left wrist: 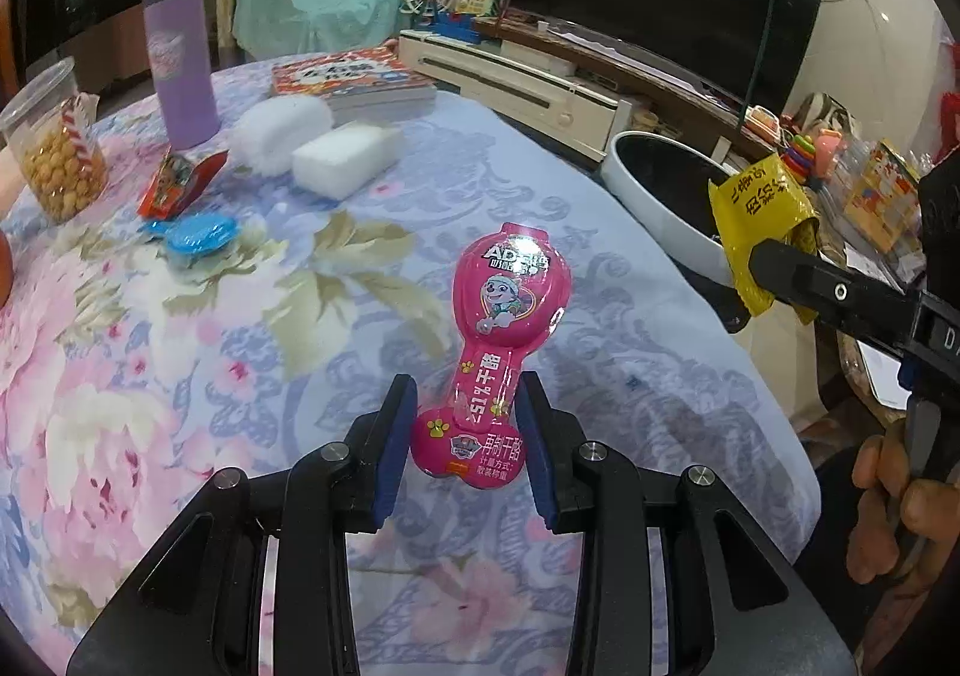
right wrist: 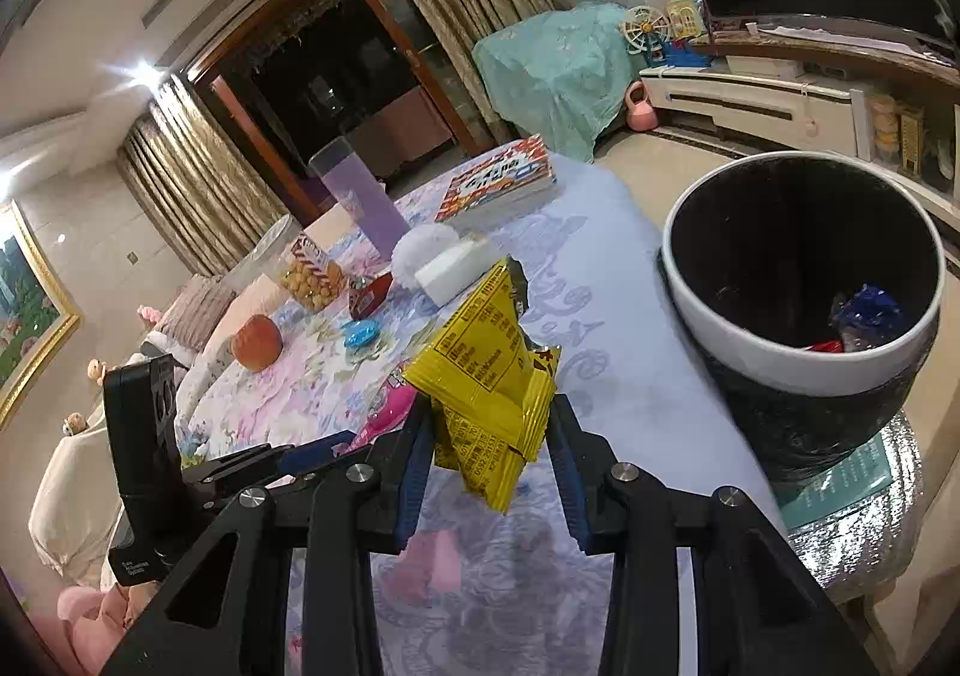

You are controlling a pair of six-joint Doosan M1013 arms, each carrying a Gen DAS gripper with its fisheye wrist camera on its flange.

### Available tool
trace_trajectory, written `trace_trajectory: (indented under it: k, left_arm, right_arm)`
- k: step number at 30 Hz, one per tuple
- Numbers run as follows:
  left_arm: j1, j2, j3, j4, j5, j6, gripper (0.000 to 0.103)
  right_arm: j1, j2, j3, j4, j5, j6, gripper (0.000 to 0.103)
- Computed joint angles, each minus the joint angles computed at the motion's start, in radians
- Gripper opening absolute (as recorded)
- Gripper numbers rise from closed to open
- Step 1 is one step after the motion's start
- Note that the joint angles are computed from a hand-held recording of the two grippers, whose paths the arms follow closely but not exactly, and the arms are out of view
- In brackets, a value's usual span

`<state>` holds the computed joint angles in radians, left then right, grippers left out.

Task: Collect trash
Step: 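Carry yellow bag in right gripper and pink lollipop in left gripper over bin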

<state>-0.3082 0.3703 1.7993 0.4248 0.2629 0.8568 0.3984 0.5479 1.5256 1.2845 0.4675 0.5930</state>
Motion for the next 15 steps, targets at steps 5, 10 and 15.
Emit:
trace_trajectory:
  k: [5, 10, 15]
  left_arm:
    - [-0.01, 0.005, -0.018, 0.008, 0.012, 0.01, 0.033]
    - [-0.019, 0.01, -0.035, 0.019, 0.012, 0.008, 0.033]
    - [-0.025, 0.02, -0.059, -0.015, 0.012, 0.057, 0.033]
  right_arm:
    - [-0.013, -0.01, 0.014, 0.06, -0.005, -0.055, 0.038]
    - [-0.026, -0.016, 0.023, 0.097, -0.008, -0.095, 0.038]
    - [-0.04, -0.023, 0.03, 0.106, -0.021, -0.104, 0.038]
